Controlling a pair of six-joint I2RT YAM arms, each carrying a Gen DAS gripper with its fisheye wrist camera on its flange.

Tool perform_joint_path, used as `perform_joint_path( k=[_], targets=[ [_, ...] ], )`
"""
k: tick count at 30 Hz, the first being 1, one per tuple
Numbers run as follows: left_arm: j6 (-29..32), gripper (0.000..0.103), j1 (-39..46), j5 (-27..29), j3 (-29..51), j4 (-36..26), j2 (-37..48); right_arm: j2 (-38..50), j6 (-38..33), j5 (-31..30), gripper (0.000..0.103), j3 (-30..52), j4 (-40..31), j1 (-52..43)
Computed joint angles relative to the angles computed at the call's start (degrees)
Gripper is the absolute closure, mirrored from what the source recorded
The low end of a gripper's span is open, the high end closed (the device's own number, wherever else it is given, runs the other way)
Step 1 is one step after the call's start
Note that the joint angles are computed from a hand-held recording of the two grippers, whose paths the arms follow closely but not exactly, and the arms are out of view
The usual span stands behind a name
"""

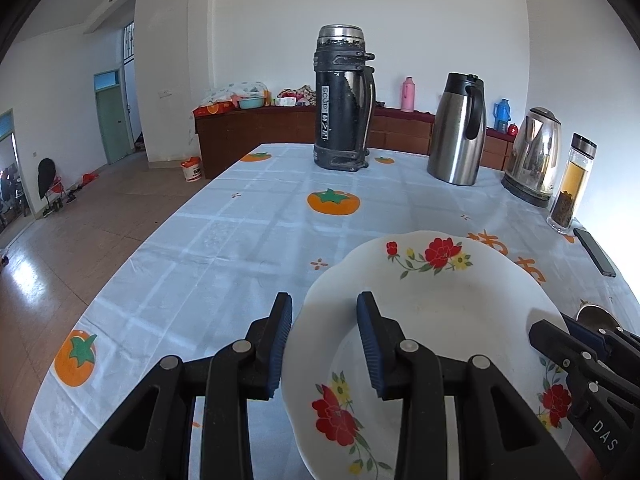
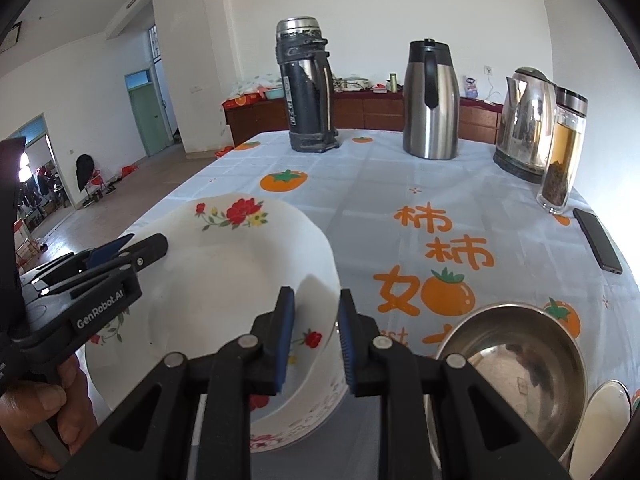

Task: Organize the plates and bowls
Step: 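Carry the red-flower plate over the stacked floral plates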

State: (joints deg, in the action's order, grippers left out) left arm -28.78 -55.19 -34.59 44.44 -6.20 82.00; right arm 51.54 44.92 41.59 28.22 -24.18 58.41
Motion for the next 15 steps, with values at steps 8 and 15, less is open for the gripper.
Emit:
perform_joint_path(
  k=[8,15],
  targets=[
    [0.53,0.067,0.03,1.48,0.81,1.06,2.16,-0.57,0.77,-0.09,0.081,-0.47,-1.60,-1.11],
    [0.75,0.067,0.52,2.86,1.26,1.54,4.02,0.44,1.09,-0.96,0.081,-0.61,-1.90,-2.09]
  ],
)
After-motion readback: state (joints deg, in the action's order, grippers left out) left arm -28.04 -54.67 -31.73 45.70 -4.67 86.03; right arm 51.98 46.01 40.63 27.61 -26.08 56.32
